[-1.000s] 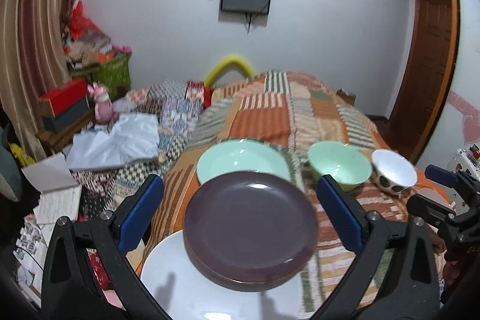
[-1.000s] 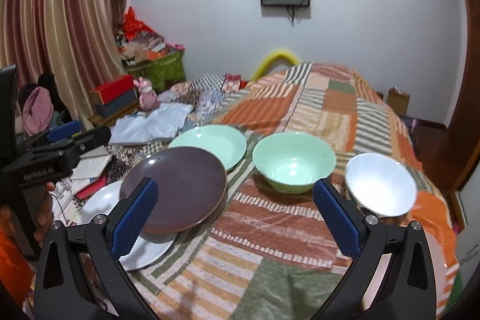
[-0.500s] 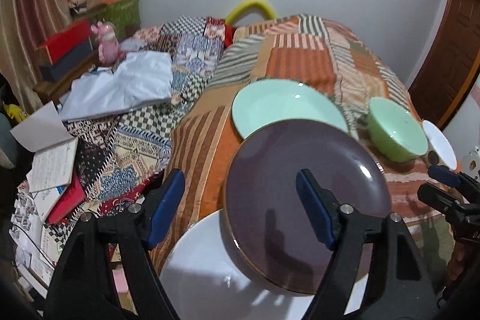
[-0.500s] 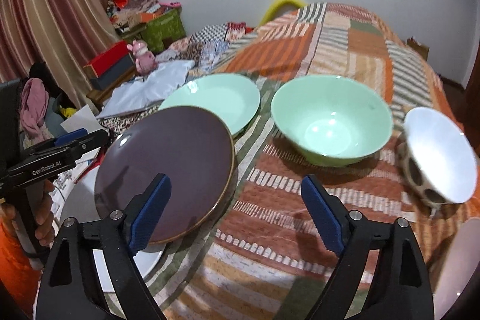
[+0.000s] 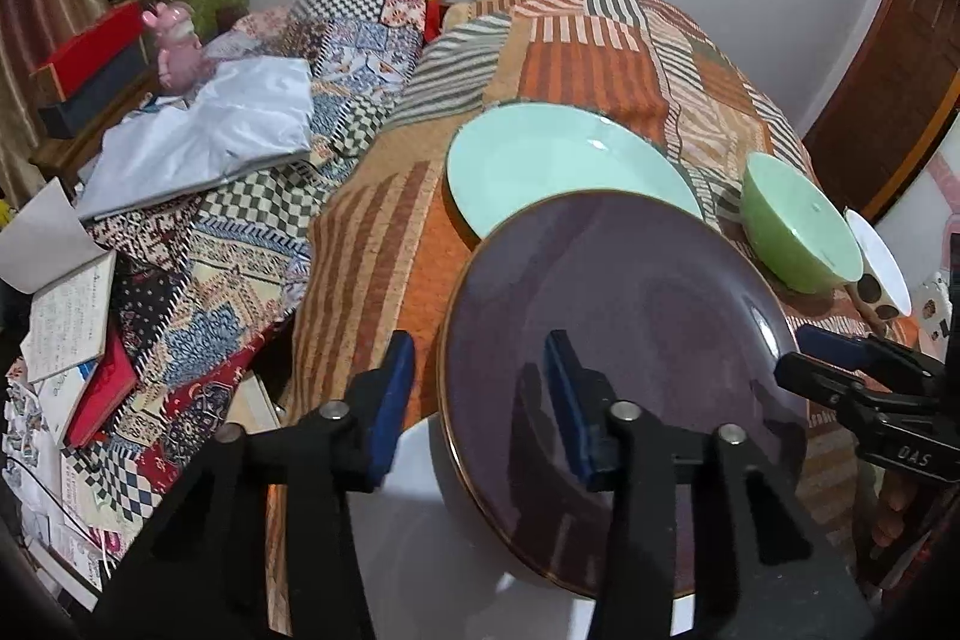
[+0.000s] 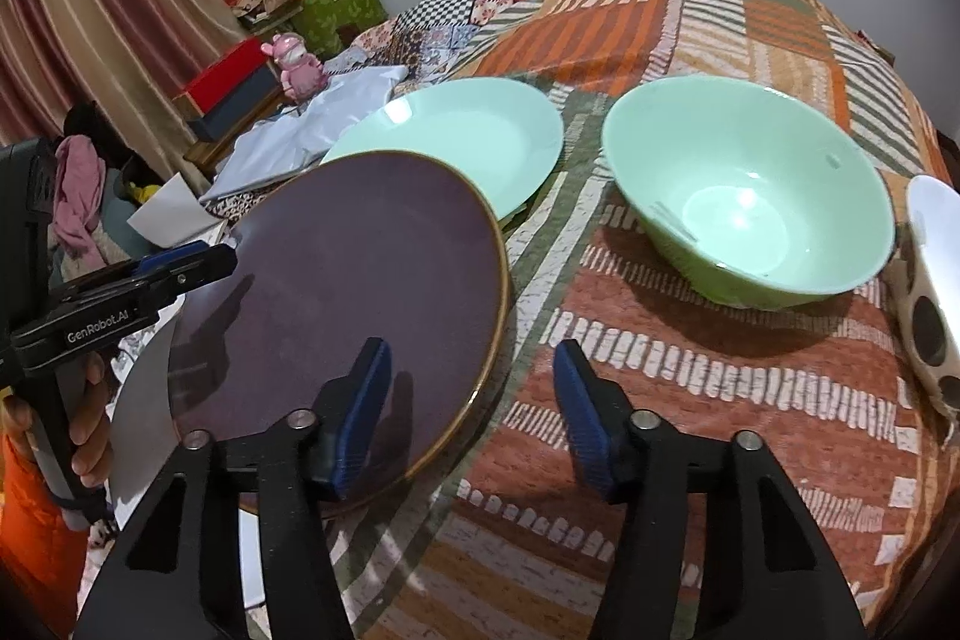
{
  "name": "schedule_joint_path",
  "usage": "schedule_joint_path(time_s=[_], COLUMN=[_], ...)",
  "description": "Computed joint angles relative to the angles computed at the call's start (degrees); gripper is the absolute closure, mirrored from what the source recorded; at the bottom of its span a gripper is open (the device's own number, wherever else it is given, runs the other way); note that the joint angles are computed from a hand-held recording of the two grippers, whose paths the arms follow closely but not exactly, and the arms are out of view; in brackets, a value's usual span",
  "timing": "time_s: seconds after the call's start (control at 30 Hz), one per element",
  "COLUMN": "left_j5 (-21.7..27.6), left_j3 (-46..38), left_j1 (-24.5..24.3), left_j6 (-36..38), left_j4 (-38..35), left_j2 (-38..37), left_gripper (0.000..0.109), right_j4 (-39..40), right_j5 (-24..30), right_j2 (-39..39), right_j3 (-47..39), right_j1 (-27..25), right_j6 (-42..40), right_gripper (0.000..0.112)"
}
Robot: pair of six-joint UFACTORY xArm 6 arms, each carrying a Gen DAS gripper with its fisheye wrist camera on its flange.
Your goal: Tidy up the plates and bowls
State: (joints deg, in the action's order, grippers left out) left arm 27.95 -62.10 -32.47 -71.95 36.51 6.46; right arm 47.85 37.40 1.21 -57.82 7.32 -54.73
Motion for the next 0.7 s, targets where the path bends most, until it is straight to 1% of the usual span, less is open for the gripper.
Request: schedule_joint_path(time_s=[0.1, 0.17, 0.23, 0.3, 0.4, 0.47, 0.5, 0.53, 0.6, 0.7], left_j5=[-0.24, -0.51, -1.38, -1.61, -2.14, -2.22, -2.15, -2.35, -1.92, -1.54], left_j3=[-0.25, -0.28, -0.02, 0.19, 0.43, 0.15, 0.02, 0.10, -0.20, -0.24], left_j1=[0.08, 0.19, 0.45, 0.55, 0.78, 0.86, 0.89, 0.87, 0.81, 0.63], left_j6=[2.59, 3.16, 4.27, 4.38, 5.63, 7.54, 7.80, 7.86, 8.03, 7.32], left_j4=[-2.90, -3.75, -5.44, -5.94, -7.38, -9.72, -10.01, -10.23, -10.46, -9.97], left_j2=[0.56, 0.72, 0.77, 0.80, 0.89, 1.40, 1.53, 1.56, 1.70, 1.62], left_gripper=[0.072, 0.073, 0.075, 0.078, 0.078, 0.078, 0.078, 0.078, 0.078, 0.078], right_j4=[-0.32, -0.81, -1.25, -1.30, -0.42, -0.23, 0.00, 0.21, 0.30, 0.76], right_j5=[-0.13, 0.51, 0.92, 0.84, 1.44, 1.68, 2.15, 2.65, 1.83, 2.24], right_j2=[0.43, 0.92, 1.30, 1.54, 1.89, 2.23, 2.39, 2.42, 2.28, 2.31], right_j3=[-0.21, -0.69, -1.03, -1.08, -1.43, -1.74, -1.94, -2.02, -1.74, -1.82], right_j1=[0.36, 0.33, 0.37, 0.55, 0.50, 0.60, 0.63, 0.67, 0.95, 0.68], right_j6=[0.38, 0.80, 1.27, 1.48, 0.81, 0.85, 0.74, 0.58, 0.58, 0.38], right_gripper=[0.065, 0.071, 0.074, 0.074, 0.077, 0.077, 0.078, 0.081, 0.081, 0.081])
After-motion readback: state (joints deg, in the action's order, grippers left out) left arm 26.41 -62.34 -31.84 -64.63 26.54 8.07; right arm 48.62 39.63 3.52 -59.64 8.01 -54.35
